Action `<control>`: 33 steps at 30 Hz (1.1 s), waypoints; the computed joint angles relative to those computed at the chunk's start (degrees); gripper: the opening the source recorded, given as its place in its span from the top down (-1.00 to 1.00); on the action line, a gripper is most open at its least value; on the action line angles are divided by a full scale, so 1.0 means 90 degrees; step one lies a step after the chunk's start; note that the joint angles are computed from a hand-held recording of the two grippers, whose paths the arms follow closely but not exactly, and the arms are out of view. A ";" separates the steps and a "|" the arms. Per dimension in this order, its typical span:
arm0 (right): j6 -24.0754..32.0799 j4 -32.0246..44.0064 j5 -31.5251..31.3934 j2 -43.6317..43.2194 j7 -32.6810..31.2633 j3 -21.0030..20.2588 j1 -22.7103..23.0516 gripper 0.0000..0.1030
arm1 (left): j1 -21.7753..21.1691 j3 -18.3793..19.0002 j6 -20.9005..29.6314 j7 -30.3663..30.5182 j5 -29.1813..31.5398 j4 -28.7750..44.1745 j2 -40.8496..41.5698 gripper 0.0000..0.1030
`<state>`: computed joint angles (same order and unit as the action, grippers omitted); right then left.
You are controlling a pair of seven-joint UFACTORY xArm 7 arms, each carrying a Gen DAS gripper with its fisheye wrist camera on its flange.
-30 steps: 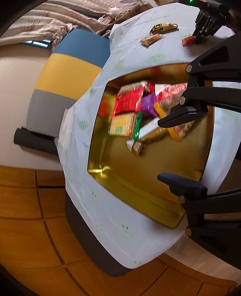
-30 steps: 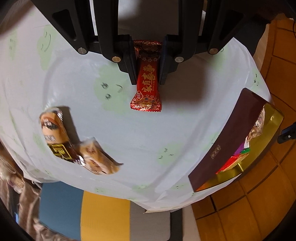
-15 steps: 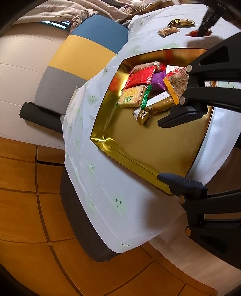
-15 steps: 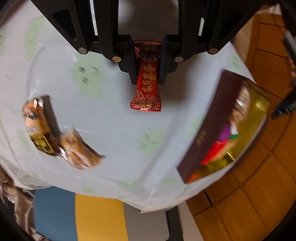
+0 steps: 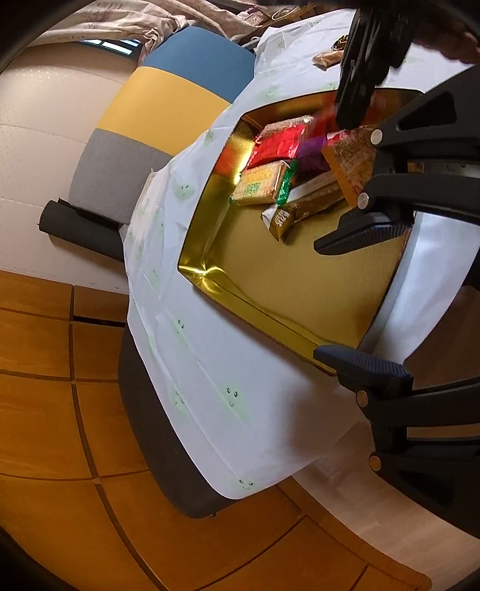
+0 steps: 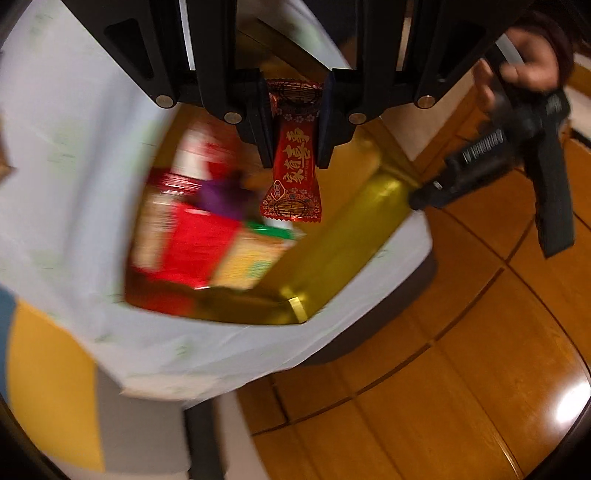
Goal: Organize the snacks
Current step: 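Carry the red-and-gold candy packet into the gold tray and open the right tool, then move the right tool to the brown NANFANG packet and grasp it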
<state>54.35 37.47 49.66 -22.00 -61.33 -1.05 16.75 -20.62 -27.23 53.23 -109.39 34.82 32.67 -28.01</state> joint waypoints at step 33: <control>-0.1424 -0.1073 -0.0079 -0.1251 -0.0701 -0.0325 0.0408 -0.51 | -0.0333 -0.0008 0.0254 0.0226 0.0415 0.0650 0.0700 0.00</control>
<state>41.54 27.82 48.94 -33.26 -67.64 -3.97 20.42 -23.62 -27.30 55.51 -107.35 38.56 38.52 -21.71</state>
